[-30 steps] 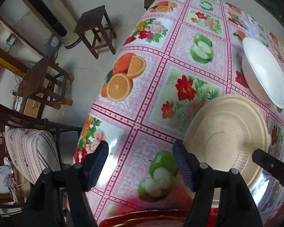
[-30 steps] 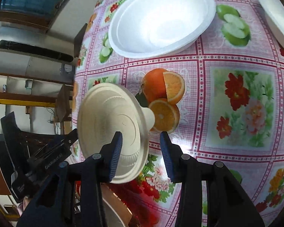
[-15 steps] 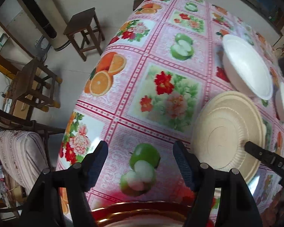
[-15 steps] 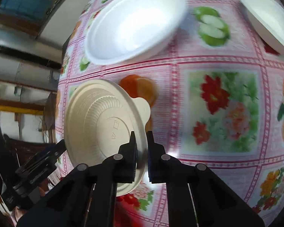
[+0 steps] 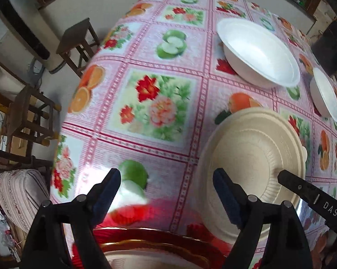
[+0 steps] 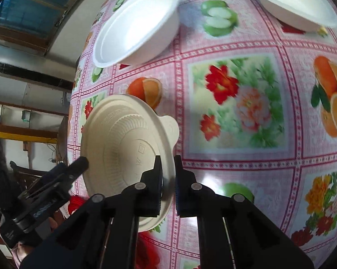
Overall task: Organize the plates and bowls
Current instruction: 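Carry the beige bowl with the right tool over the plate stack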
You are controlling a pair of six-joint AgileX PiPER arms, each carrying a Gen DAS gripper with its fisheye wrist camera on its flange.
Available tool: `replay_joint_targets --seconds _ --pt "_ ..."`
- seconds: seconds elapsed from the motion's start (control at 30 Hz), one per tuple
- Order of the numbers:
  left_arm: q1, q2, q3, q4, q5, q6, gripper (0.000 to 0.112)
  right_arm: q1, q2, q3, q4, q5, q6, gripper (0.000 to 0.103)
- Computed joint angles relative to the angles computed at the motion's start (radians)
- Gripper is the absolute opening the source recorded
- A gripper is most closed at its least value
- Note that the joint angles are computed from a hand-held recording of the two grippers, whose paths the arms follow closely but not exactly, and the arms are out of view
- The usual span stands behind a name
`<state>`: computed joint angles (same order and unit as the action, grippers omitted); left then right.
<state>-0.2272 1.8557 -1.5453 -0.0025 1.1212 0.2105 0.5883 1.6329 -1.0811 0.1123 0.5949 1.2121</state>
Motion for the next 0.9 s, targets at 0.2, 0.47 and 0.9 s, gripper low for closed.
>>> replay_joint_targets --seconds 0.2,0.47,0.9 --pt "-0.008 0.017 0.005 -0.054 0.032 0.027 0.059 0.005 -0.055 0.091 0.006 -0.055 0.038 0.011" --pt "-0.066 0.0 0.017 -0.11 0.048 0.067 0.019 0.051 -0.139 0.156 -0.099 -0.059 0.2 0.011" --pt "0.013 -0.24 0.091 -0.219 0.069 0.265 0.018 0.268 -0.303 0.15 -0.443 0.093 0.671 0.011"
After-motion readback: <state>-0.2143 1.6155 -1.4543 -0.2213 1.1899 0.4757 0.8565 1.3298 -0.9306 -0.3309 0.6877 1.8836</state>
